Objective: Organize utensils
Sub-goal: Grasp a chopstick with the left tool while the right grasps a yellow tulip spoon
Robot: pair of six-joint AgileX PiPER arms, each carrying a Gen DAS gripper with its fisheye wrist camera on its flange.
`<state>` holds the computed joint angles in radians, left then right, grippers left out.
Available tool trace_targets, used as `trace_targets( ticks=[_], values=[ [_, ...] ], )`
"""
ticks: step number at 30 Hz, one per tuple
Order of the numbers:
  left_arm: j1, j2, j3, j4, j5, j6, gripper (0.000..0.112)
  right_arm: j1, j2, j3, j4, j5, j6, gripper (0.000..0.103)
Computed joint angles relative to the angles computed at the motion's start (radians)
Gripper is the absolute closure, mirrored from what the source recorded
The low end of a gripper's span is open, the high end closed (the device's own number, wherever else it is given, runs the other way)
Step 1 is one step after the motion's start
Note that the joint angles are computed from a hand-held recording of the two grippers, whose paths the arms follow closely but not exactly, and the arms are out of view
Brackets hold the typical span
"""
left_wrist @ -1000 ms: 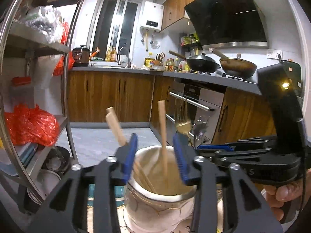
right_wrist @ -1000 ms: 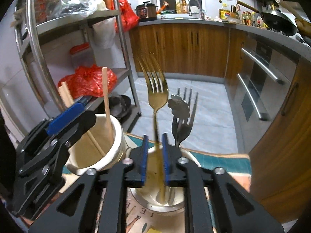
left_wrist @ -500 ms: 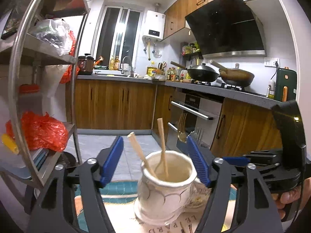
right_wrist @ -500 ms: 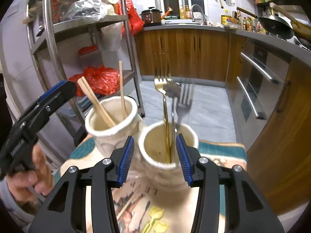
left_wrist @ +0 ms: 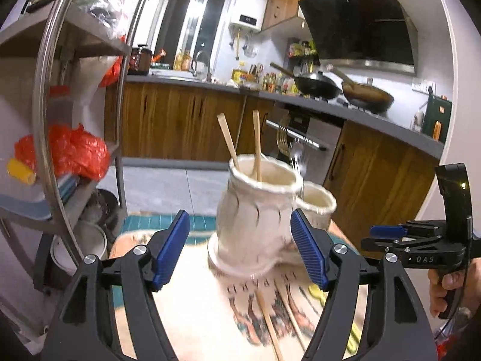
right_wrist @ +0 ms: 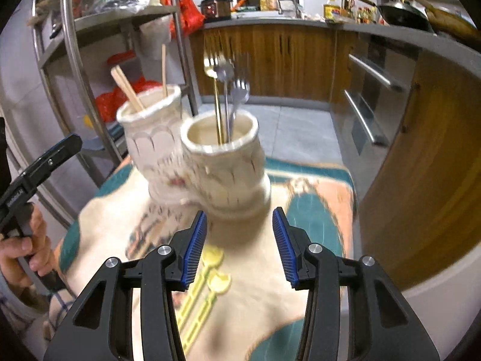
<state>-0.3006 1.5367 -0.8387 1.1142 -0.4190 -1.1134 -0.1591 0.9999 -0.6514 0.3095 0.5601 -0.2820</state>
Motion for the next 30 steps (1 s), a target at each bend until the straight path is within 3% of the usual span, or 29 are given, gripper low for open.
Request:
trace_targets(
  ticks=[8, 13, 19, 23, 25, 30],
  values=[
    [-0.075, 0.049, 0.056, 0.049, 0.088, 0.020, 0.043, -0.024, -0.056, 0.133, 0.034, 0.020, -0.058, 0.056],
    [-0.116, 0.083, 0.084, 0.044, 0.133, 0.059, 0.050, 0.000, -0.072, 0.182, 0.028, 0.021, -0.053, 0.056],
    [-0.157, 0.133, 0.070, 0.250, 0.178, -0.120, 0.064, 0.078, -0.045, 0.217, 0.000, -0.014, 0.005, 0.056],
    [-0.180, 0.140, 0.073, 0.329, 0.199, -0.176, 0.065, 0.112, -0.009, 0.223, 0.019, -0.034, 0.010, 0.056],
    [-0.193, 0.140, 0.078, 0.359, 0.216, -0.192, 0.065, 0.132, 0.005, 0.223, 0.012, -0.040, 0.024, 0.059],
    [-0.214, 0.133, 0.101, 0.234, 0.252, -0.042, 0.066, 0.179, 0.022, 0.226, -0.052, -0.054, 0.084, 0.076]
  ],
)
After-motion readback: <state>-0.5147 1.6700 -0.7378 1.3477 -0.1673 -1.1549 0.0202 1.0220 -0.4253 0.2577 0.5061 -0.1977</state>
